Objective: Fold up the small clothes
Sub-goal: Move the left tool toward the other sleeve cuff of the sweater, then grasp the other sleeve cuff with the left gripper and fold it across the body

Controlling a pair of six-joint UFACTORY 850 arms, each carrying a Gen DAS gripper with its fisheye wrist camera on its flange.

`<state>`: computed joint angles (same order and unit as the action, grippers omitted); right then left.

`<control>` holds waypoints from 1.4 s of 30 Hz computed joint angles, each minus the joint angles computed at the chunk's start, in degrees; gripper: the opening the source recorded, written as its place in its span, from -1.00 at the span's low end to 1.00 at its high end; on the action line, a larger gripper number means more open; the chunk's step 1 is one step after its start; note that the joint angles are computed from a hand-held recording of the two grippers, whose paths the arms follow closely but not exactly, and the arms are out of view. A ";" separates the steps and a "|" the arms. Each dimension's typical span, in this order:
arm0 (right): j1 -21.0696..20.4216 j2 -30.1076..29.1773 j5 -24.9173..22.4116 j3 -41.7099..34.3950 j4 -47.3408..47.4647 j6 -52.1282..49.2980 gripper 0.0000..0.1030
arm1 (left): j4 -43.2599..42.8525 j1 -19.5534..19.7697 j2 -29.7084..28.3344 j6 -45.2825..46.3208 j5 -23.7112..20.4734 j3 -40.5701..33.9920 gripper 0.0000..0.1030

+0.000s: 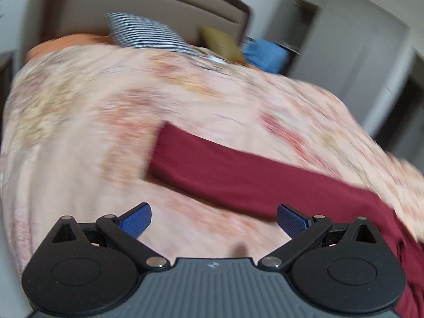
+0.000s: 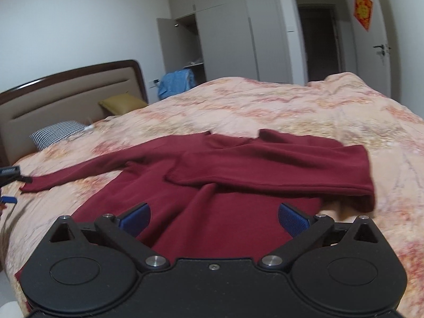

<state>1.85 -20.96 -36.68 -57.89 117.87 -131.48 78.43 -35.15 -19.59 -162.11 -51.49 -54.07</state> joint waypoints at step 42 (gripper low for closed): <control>-5.73 -5.28 -4.24 -4.73 -0.92 1.05 0.99 | 28.25 -0.26 -30.53 36.45 8.99 -58.48 -0.88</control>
<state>-3.87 -26.24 -40.91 -62.62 116.94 -130.43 106.68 -35.41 -50.13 -125.66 -42.51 -112.55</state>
